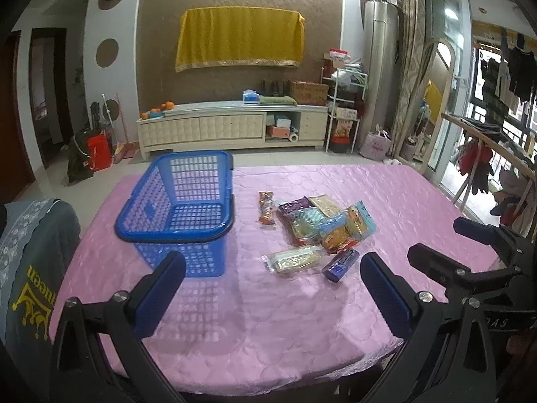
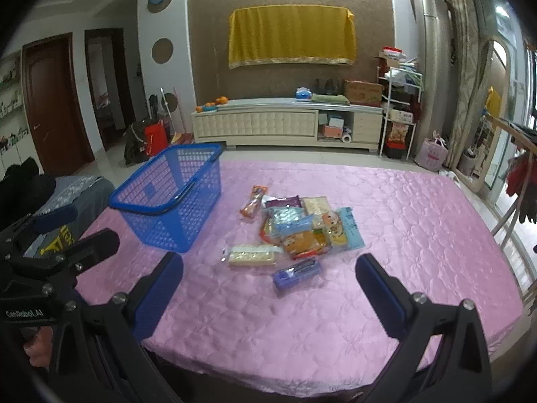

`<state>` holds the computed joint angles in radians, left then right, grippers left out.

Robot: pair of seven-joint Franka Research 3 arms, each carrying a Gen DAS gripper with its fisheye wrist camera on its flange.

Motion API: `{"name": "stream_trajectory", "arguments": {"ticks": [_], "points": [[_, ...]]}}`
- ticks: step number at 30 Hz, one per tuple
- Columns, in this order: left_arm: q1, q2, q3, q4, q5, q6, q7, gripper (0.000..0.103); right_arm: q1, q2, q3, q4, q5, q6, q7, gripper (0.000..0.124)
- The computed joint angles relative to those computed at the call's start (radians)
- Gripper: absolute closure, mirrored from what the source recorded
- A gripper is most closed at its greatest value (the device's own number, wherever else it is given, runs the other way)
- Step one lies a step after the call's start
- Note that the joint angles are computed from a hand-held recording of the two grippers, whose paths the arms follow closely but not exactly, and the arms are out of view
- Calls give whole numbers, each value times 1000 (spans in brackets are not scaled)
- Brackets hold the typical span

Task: Organize snacks
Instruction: 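Grasp the blue-printed bread bag with the right gripper while the left grasps a clear bag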

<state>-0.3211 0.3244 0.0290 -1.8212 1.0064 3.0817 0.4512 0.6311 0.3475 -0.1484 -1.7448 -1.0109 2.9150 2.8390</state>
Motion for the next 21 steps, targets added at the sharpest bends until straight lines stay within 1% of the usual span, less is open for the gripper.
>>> {"name": "stream_trajectory", "arguments": {"ticks": [2,3,4,5,6,7,10,15,18,21], "points": [[46,32,-69,32,-97,-24,118,0,-39,13,25,4,80,14,-70,21],[62,41,-94,41,-142,-32,172,0,-56,21,38,8,130,19,-117,21],[91,63,-137,62,-210,-44,253,0,-73,27,50,10,178,25,-166,21],[107,77,-163,77,-260,-58,305,0,-85,34,59,14,217,30,-210,21],[123,100,-193,104,-314,-79,358,0,-92,40,60,20,243,34,-249,21],[131,117,-212,125,-352,-92,401,0,-84,44,47,25,249,29,-268,21],[126,171,-230,201,-430,-141,489,0,-59,56,4,37,262,30,-316,21],[89,251,-217,327,-533,-209,571,0,-101,95,27,74,405,29,-503,21],[76,313,-224,422,-595,-265,649,0,-97,119,3,102,451,27,-568,21],[48,374,-210,518,-636,-317,685,0,-147,158,38,142,547,36,-677,21]]}}
